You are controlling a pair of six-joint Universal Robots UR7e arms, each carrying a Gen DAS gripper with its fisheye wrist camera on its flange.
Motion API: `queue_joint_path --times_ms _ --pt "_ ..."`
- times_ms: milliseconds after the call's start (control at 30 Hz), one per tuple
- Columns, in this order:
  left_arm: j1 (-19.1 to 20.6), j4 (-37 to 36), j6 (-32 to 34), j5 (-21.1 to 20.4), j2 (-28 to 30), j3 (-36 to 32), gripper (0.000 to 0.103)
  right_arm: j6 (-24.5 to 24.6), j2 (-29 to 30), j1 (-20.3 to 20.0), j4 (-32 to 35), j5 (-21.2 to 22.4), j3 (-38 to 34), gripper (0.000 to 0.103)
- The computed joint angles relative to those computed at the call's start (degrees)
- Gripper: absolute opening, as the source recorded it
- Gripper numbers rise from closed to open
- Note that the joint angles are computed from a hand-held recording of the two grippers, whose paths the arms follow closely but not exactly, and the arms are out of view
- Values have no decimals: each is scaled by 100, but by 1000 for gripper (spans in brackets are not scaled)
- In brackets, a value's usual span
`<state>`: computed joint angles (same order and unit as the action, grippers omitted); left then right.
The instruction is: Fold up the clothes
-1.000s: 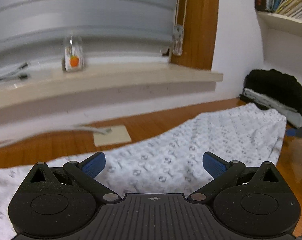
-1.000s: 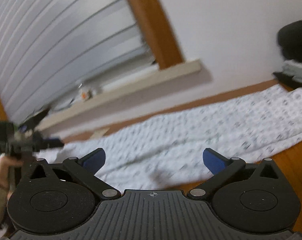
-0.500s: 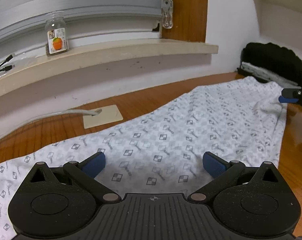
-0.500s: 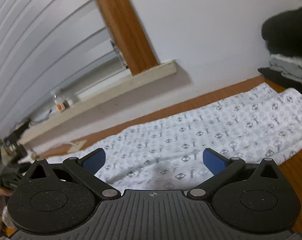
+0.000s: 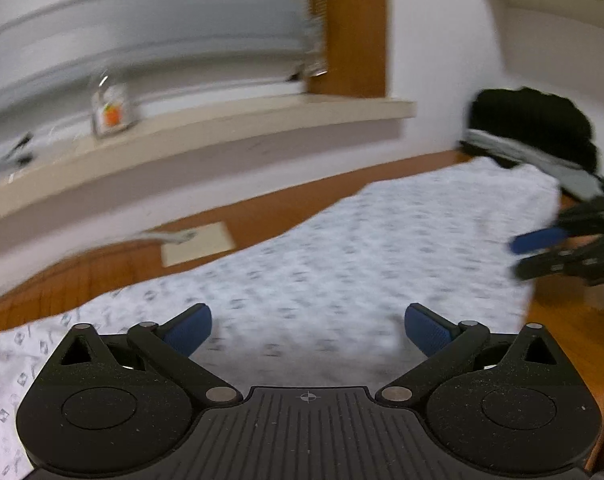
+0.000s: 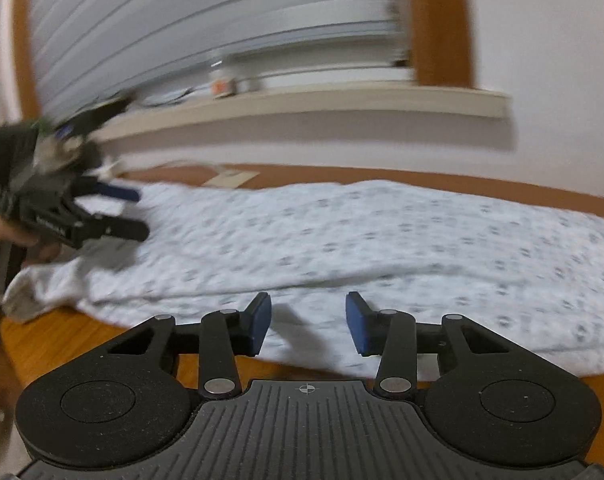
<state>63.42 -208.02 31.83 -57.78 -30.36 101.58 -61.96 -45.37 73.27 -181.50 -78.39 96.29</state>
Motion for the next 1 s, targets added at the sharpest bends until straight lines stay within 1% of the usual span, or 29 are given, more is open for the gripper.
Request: queue_joint_path --times_ms 33,100,167,233,367,400,433,467,500,533,567,667,767,900,1000 --pt "-79 -6 28 17 -22 86 98 -94 3 30 67 -25 10 42" --pt "-231 22 70 36 -68 249 90 -278 26 81 153 -100 33 42" --pt "-338 190 89 7 -115 370 73 -401 76 132 140 -181 41 42" --pt "-413 328 163 51 -104 423 70 -465 113 171 143 -202 35 42" --pt "-446 520 247 186 -38 430 55 -603 182 252 198 -252 -8 42" --pt "-437 559 250 183 -43 436 53 -644 197 270 229 -272 -20 42" --pt "-426 585 253 167 -53 440 46 -686 209 286 267 -296 -30 42" --pt "-413 588 249 142 -68 448 28 -728 221 302 304 -320 -41 42" --pt "-399 553 234 103 -92 461 19 -756 232 312 344 -337 -54 42" --pt "-383 493 208 54 -118 474 3 -774 243 317 385 -349 -68 42" --pt "-364 390 165 -13 -147 488 1 -791 253 323 426 -361 -83 42" --pt "-300 193 -24 -214 -272 512 1 -749 267 323 485 -331 -112 42" --pt "-230 243 -246 -414 -408 512 1 -742 267 329 590 -246 -138 42" --pt "-233 152 -246 -320 -400 492 1 -912 317 385 683 -179 -143 42" --pt "-165 184 -360 -309 -415 441 1 -1062 372 448 827 -123 -156 43"
